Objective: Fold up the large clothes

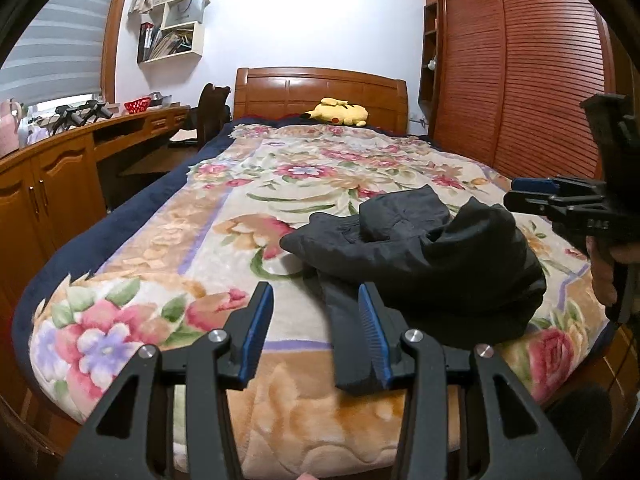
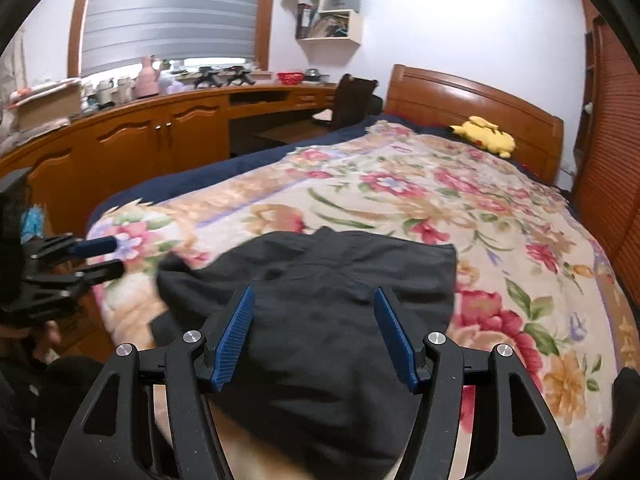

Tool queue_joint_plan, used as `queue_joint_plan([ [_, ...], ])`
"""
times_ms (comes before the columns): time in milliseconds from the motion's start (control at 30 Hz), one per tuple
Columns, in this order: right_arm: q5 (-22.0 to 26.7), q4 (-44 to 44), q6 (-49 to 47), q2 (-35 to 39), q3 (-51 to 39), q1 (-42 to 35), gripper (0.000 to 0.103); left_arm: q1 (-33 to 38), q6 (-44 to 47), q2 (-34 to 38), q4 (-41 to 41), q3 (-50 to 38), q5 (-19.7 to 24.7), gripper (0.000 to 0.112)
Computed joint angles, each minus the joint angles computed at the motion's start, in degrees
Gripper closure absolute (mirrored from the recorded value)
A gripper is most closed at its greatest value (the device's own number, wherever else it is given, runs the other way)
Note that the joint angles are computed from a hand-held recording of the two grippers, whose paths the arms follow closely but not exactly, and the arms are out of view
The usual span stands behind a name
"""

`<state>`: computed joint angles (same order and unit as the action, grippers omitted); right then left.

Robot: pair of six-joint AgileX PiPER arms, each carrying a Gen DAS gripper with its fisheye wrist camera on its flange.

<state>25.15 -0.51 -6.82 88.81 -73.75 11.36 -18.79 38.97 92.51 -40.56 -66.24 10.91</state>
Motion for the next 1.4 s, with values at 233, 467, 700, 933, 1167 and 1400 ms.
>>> queue_joint_plan([
  [233,0.57,14.25,-12.96,7.43,-0.92,-5.11,0.040,-0.26,-3.85,4.09,4.35,-3.22,0.59,0.069],
  [467,2.49,15.53,-14.58,13.62,-4.27,-1.88,0.039,0.88,-6.19,6.23,8.05,-4.02,1.01,0.069],
  [700,4.42,12.75,-13.04,14.23,-5.42,-1.08,0.040,1.94,5.85,8.90,-4.27,-4.43,1.57,0.069],
  [933,5.43,10.25,-13.58,11.85,-7.83,-3.40,0.041,1.02,11.35,10.75,-10.28,-3.96,1.85,0.069],
  [1167,8.85,4.91,-10.99,18.74,-17.96,-9.71,0.035,-0.10,11.82,11.95,-11.55,-4.35,3.44,0.069],
  [1400,14.85,11.11,-14.51,30.59,-32.79,-15.83,0.035,-2.25,1.91,15.17,-1.69,-6.77,3.62,0.069],
])
